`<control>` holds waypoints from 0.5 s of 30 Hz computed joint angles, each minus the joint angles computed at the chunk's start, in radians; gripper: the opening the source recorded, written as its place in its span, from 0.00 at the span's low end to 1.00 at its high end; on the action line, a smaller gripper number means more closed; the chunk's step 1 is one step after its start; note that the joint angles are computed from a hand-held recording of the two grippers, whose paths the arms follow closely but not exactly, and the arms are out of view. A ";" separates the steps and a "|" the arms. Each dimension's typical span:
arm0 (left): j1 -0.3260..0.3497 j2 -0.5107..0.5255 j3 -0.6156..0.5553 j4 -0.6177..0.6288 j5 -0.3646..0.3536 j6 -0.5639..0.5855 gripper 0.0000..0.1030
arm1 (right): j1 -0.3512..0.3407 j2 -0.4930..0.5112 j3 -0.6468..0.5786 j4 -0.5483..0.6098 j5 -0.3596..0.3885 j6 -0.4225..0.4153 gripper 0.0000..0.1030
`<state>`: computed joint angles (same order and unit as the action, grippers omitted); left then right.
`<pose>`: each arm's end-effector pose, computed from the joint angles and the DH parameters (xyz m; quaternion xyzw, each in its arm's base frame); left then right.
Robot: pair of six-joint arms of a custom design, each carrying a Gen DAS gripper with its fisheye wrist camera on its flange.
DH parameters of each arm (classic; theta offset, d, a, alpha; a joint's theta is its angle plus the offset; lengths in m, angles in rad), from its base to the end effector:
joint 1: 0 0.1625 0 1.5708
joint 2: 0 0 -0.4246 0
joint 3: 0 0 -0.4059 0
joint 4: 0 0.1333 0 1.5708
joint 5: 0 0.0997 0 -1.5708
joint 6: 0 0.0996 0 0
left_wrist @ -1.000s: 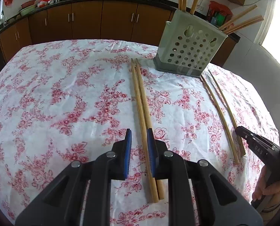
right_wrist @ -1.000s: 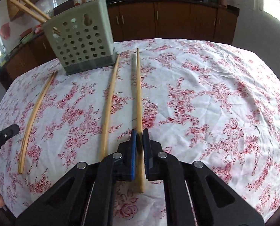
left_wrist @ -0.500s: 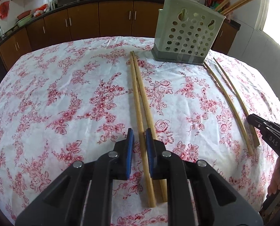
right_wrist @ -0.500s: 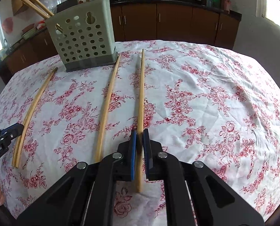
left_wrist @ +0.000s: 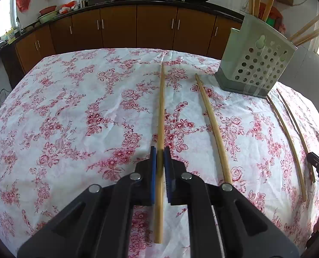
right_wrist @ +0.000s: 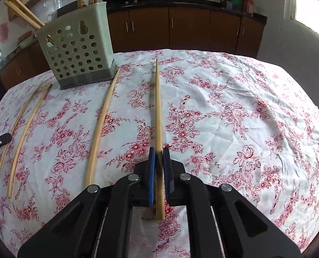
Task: Organize utensils
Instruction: 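Hold the chopstick in the left tool while the right tool holds its chopstick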
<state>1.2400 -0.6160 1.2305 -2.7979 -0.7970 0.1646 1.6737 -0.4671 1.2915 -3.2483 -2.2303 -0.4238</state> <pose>-0.0682 -0.8232 0.1728 0.1062 0.8839 -0.3081 0.3353 0.1520 -0.7680 0.0790 0.0949 -0.8665 0.3393 0.3535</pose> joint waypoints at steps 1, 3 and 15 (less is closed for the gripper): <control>0.001 0.000 -0.001 0.002 -0.004 -0.002 0.11 | 0.000 0.000 -0.001 0.000 -0.002 -0.002 0.08; 0.002 -0.002 -0.001 0.004 -0.013 -0.011 0.11 | 0.000 -0.002 0.002 0.000 0.000 0.000 0.08; 0.005 -0.005 0.007 -0.005 -0.025 -0.017 0.11 | 0.000 0.003 -0.005 0.006 0.007 0.008 0.08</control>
